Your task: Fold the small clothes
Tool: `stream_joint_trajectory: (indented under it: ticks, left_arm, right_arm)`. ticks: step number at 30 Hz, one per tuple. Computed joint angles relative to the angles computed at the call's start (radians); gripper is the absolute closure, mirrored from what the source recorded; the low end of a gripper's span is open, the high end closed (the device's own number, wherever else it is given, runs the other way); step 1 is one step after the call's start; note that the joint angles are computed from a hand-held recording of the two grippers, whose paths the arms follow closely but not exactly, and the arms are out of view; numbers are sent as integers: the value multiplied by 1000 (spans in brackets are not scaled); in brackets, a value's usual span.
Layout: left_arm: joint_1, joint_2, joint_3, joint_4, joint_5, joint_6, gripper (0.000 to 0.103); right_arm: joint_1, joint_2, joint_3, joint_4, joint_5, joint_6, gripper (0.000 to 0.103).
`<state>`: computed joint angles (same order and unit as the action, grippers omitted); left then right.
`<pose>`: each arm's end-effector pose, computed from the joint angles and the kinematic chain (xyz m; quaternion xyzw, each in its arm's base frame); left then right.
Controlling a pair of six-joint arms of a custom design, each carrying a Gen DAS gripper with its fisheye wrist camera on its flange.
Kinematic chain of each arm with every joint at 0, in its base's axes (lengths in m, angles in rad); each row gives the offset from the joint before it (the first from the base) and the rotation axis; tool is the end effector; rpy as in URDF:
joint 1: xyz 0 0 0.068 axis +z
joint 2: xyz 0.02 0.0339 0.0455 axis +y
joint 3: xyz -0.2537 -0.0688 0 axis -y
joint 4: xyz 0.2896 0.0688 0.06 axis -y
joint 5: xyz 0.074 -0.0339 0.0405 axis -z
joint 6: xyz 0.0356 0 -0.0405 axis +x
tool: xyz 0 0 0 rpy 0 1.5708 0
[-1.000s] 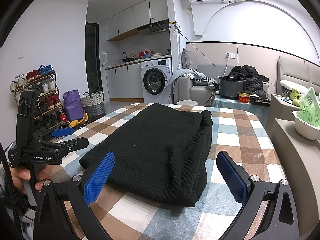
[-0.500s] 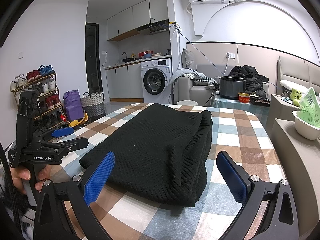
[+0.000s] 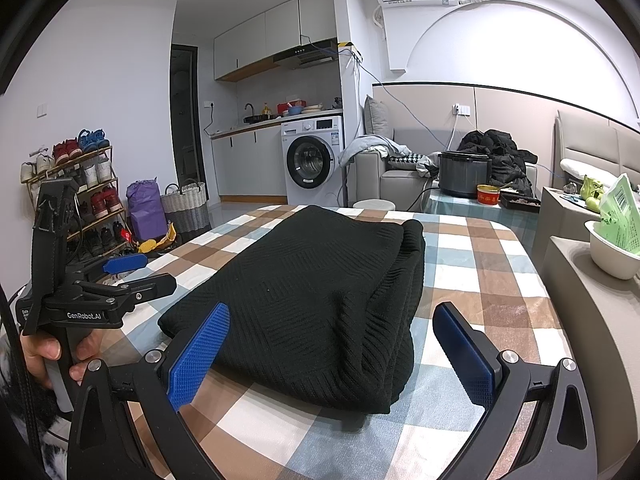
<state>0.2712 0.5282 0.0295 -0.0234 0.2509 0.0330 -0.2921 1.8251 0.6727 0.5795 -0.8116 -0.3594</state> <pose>0.1738 0.0392 0.1014 -0.0398 0.8602 -0.0318 0.5074 0.3322 -0.0729 0.0654 -0.2159 0.8000 0.1877 0.5274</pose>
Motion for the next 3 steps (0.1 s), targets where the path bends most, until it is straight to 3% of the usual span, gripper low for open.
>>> stream_joint_trajectory:
  ticks: [3]
  left_arm:
    - [2, 4, 3, 0, 0, 2, 1]
  right_arm:
    - [0, 1, 1, 0, -1, -1, 0]
